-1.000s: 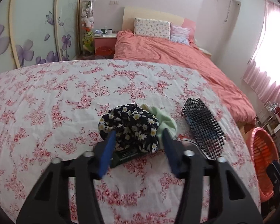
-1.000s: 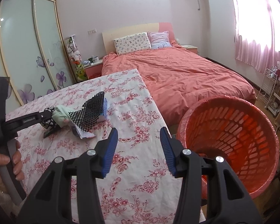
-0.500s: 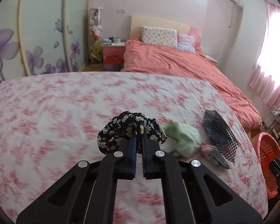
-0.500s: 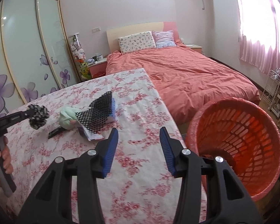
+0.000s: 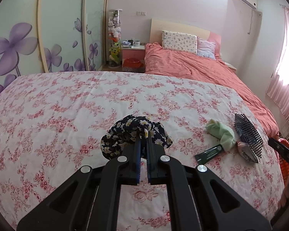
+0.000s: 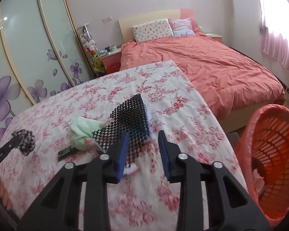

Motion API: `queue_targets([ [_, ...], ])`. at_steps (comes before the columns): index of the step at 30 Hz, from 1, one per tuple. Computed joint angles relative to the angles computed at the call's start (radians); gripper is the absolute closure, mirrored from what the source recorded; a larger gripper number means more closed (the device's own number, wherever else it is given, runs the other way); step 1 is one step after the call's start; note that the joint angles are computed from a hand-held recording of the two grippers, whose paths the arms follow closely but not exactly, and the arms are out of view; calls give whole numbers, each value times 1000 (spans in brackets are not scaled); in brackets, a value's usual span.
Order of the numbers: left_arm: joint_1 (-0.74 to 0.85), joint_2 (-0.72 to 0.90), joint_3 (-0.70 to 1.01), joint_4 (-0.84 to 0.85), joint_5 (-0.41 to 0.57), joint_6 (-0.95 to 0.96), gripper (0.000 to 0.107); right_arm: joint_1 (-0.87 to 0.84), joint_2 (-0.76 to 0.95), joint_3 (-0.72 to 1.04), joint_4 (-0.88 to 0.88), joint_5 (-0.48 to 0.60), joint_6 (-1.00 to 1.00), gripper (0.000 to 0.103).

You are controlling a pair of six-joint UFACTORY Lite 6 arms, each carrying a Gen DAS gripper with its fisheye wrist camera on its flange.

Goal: Collect trash
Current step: 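Grasp the floral scrunchie with the left tool while the right tool grasps the black mesh pad, then carry the scrunchie and mesh pad over the orange basket and open both tools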

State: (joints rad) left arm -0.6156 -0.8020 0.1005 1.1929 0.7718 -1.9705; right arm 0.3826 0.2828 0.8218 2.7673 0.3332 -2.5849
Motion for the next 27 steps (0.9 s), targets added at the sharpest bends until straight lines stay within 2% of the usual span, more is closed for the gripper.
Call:
queue_targets([
  [7,66,-4,-39,41,-84,-10,103,37,148,141,96,-57,-90,74],
  [9,69,6,-43,55,-95,-25,103,50,172,164,156,-66,-158,86],
  [10,67,13,-42,61,-98,-35,103,53,178,168,173,-68,-177,88],
  [12,73,22,-43,72,-109,-43,103,50,176,167,152,-61,-155,97],
  [19,34,44,-34,74,-94,-74,103,22,80,85,105,-6,-122,98],
  [27,-54,77,-1,58,-42,-102,103,-32,-125,-68,111,44,-160,98],
])
